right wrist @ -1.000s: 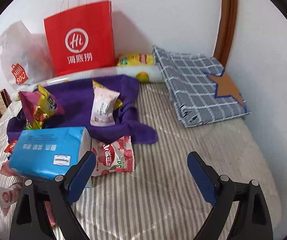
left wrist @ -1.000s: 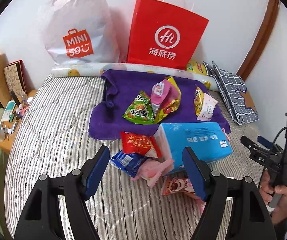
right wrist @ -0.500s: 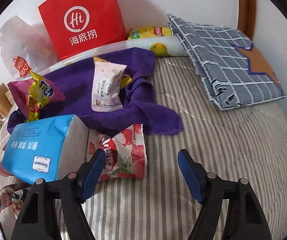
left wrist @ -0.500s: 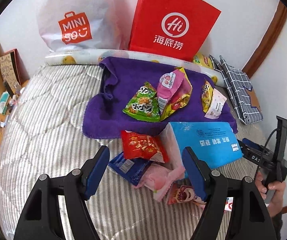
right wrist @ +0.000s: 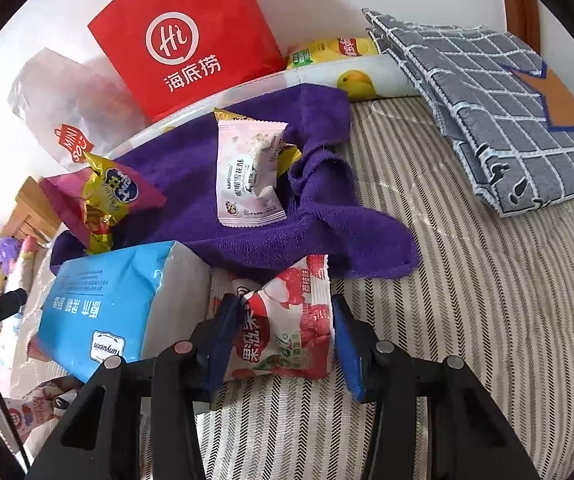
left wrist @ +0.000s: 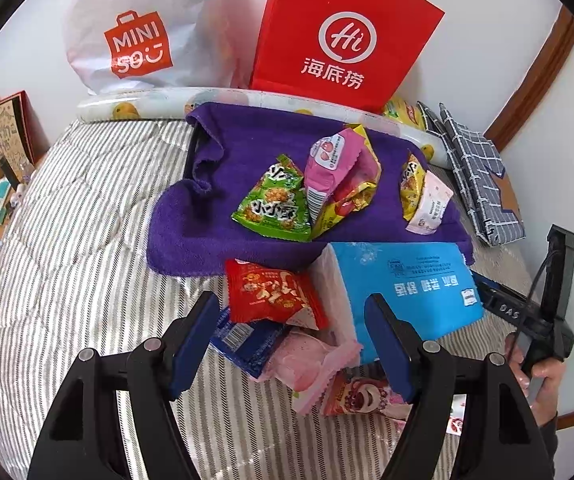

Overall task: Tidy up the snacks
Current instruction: 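Reach the right tool to the red-and-white packet on the bed and close, then lift the red-and-white packet with the right tool while the left tool reaches the red chips bag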

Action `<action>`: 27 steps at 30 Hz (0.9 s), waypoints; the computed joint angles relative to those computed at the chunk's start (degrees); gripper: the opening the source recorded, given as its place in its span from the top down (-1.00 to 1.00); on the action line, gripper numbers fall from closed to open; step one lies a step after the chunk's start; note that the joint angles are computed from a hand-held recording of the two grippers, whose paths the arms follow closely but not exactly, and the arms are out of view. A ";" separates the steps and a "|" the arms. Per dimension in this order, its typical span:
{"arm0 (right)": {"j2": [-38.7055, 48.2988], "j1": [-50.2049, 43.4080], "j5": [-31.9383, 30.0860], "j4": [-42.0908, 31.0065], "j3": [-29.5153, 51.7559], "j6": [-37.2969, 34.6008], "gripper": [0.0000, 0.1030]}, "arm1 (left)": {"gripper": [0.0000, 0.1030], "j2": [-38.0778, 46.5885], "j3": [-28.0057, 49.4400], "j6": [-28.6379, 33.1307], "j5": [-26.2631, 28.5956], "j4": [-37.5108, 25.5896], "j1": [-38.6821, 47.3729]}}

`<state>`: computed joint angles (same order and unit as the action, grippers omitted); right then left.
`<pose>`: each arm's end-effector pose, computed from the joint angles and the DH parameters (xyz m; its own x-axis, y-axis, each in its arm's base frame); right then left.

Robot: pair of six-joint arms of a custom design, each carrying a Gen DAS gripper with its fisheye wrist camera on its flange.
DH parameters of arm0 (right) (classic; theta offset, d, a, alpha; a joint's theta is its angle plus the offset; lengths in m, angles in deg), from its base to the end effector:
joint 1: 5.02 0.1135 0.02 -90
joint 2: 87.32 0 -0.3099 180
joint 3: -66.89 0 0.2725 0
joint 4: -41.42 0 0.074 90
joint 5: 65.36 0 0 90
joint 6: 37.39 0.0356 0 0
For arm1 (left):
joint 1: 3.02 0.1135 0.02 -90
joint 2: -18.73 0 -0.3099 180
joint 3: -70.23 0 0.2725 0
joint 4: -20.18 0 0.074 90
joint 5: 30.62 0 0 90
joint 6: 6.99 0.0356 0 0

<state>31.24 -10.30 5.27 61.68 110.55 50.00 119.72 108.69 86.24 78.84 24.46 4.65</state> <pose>0.3012 -0.0160 0.0349 -0.8065 0.0314 -0.5904 -0.1412 0.9595 0.2439 0.2606 0.0231 0.0845 -0.8387 -0.0593 -0.5413 0.0953 0.9627 -0.2532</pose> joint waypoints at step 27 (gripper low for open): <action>-7.85 -5.32 0.10 7.79 -17.34 -6.97 0.20 | -0.44 -16.21 -9.16 1.19 3.35 -4.93 4.86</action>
